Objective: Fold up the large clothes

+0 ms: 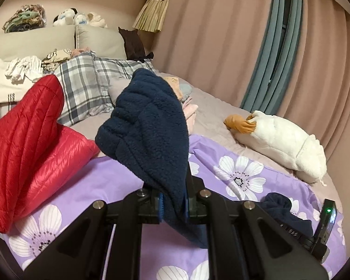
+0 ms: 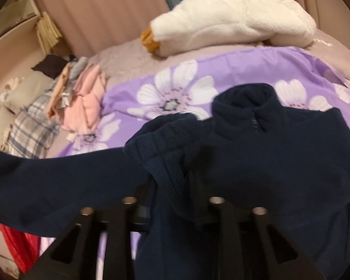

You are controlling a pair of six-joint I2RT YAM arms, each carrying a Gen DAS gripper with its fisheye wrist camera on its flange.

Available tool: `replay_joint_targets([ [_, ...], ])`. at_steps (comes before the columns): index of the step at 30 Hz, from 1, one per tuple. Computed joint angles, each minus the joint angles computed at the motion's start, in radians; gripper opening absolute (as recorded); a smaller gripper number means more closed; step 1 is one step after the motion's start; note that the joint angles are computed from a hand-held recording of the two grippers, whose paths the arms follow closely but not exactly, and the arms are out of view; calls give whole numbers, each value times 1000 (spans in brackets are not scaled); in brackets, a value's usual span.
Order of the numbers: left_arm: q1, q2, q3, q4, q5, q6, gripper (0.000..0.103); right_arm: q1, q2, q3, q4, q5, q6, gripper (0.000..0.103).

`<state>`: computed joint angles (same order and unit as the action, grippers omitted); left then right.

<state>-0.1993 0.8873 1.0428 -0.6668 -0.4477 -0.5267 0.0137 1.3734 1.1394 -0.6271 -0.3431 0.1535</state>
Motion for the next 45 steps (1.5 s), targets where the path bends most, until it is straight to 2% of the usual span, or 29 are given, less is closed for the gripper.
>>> replay_joint_targets([
  [1,-14,3,3,-5,-12,-5,12,-14,-13,-7,12,2,8,67],
  [2,-44,9,6,-12,-41,-11,12,-39,-39,-27,39,3,24,70],
  [4,-92,20,16,-25,-94,-19,12,-84,-68,-42,58,8,41,70],
  [8,-200,25,23,-28,-182,-73,12,-169,-75,-16,21,1,23,70],
  [11,-291,74,62,-51,-260,-98,12,-246,-71,-6,-6,-54,6,70],
  [14,-412,151,115,-82,-375,-134,12,-350,-65,4,-27,-90,-59,70],
  [16,-465,202,148,-81,-398,-154,12,-432,-56,14,-37,-104,-125,70],
  [22,-606,502,352,-56,-392,-207,12,-750,85,86,-47,-135,-359,70],
  [27,-685,834,614,-18,-280,-253,12,-986,274,208,-76,-165,-501,70],
  [31,-742,1130,912,-99,-263,-263,13,-1113,403,293,-72,-146,-543,70],
  [33,-755,1251,1048,-156,-204,-286,16,-1168,478,348,-91,-171,-536,70],
  [35,-770,1351,1164,-201,-148,-306,26,-1184,539,397,-114,-167,-546,70],
  [36,-777,1373,1188,-206,-133,-301,37,-1178,556,415,-128,-146,-568,70],
  [37,-776,1404,1228,-218,-118,-284,45,-1174,563,416,-122,-136,-590,70],
  [39,-795,1444,1283,-217,-118,-232,55,-1174,553,391,-92,-140,-579,70],
  [42,-805,1338,1114,-95,-135,-211,67,-1174,567,409,-134,-170,-584,70],
  [45,-799,1272,1036,-66,-175,-236,69,-1171,542,379,-140,-190,-583,70],
])
